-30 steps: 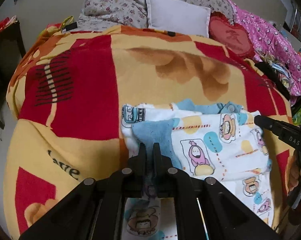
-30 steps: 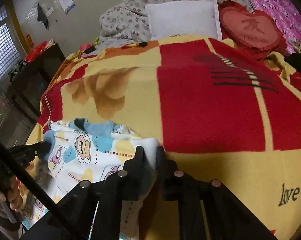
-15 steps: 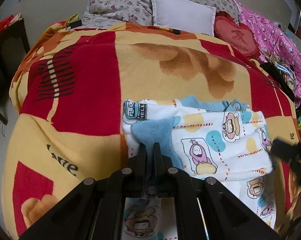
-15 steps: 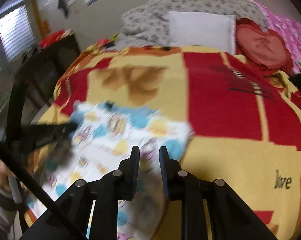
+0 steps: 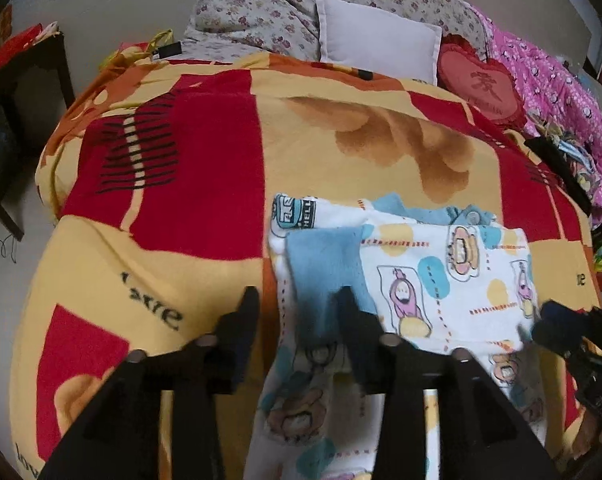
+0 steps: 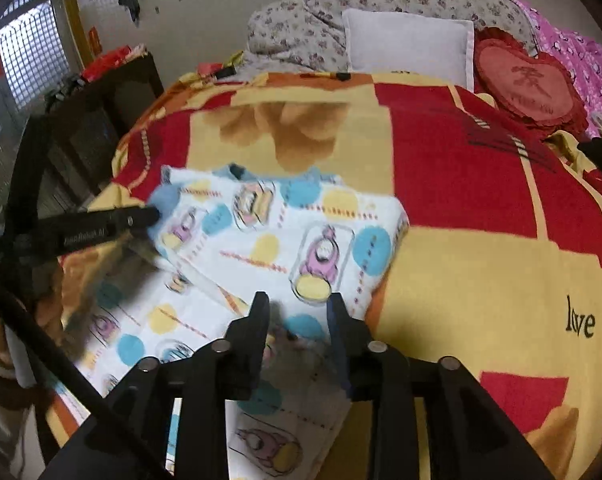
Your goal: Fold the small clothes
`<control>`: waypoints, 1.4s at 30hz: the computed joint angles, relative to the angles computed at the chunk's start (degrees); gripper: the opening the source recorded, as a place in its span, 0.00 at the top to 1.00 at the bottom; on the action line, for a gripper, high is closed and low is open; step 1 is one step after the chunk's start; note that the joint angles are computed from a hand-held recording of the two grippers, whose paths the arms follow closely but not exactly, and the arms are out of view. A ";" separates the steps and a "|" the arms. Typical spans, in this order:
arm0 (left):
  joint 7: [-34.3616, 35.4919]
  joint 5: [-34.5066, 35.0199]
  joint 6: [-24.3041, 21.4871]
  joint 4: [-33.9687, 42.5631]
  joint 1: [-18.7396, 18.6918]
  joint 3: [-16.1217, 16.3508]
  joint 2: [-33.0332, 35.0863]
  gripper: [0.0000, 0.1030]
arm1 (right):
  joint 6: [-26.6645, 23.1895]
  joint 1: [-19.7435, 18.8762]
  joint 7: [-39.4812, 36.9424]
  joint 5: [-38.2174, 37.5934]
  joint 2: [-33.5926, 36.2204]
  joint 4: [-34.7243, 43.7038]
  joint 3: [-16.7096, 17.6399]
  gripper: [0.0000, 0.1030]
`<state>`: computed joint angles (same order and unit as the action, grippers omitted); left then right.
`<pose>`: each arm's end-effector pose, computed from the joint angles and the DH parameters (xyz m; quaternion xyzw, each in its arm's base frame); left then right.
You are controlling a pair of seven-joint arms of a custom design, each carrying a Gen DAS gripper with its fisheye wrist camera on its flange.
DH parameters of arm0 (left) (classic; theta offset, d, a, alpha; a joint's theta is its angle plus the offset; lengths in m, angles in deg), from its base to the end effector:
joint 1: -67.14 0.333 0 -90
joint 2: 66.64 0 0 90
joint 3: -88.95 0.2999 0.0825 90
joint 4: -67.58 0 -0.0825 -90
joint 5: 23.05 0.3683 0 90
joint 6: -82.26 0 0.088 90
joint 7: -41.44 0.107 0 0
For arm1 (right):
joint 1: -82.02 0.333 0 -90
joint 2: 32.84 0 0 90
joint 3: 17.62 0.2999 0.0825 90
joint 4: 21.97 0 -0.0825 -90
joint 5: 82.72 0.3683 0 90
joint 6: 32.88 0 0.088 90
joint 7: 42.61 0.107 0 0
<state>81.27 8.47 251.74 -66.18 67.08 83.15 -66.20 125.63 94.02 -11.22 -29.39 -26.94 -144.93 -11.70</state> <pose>0.5267 -0.0892 0.3911 -0.7523 0.5767 -0.2417 0.2075 0.5532 0.1419 0.3931 -0.8138 0.4616 -0.0936 0.3404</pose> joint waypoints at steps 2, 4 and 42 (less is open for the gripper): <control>-0.87 1.59 0.56 -0.64 0.03 -0.09 -0.62 0.48 | 1.18 0.33 -0.09 0.75 0.25 0.37 0.37 0.68; -5.23 6.98 -1.08 0.09 0.17 -0.24 -0.46 0.45 | 2.00 0.79 1.33 -0.23 1.10 0.94 0.59 0.68; 19.85 -33.40 8.17 -33.74 -10.18 5.25 -26.75 0.26 | -11.55 4.47 -5.41 9.56 -21.80 -26.30 -11.32 0.38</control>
